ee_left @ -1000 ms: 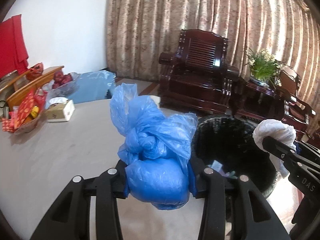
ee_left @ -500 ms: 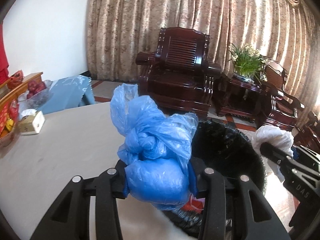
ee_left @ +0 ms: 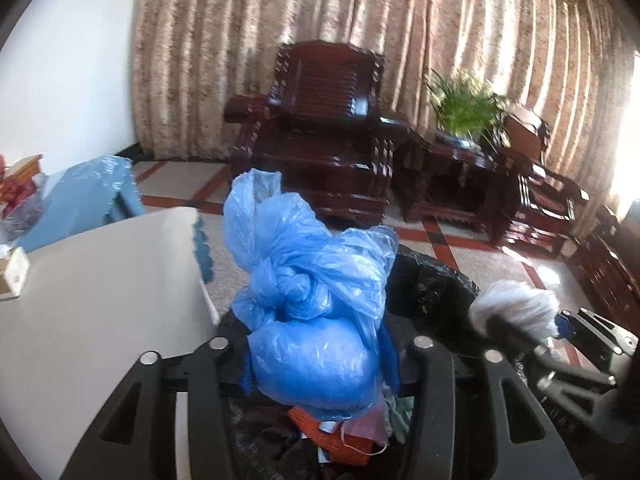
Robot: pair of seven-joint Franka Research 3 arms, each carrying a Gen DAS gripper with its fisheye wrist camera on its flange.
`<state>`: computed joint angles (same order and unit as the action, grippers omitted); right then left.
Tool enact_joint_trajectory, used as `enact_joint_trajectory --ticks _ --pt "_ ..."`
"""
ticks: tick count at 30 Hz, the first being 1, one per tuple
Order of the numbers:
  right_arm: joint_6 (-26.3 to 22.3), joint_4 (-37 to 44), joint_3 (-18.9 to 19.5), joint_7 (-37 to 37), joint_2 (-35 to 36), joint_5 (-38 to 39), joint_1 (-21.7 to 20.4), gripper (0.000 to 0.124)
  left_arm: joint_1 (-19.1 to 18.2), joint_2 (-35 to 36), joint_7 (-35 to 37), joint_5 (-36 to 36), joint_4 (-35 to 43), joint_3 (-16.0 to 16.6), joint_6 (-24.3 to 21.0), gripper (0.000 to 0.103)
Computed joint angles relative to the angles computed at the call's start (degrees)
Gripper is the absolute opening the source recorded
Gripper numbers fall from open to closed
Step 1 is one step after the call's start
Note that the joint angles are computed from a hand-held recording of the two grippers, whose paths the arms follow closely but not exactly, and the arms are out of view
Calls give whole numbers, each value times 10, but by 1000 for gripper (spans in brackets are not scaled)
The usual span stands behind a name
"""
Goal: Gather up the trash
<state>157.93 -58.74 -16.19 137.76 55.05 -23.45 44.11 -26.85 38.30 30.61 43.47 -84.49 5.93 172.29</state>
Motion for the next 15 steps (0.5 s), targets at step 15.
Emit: enact_joint_trajectory --ticks 15 --pt "-1 -63 -23 80 -28 -34 22 93 43 -1 97 -104 -8 -49 36 87"
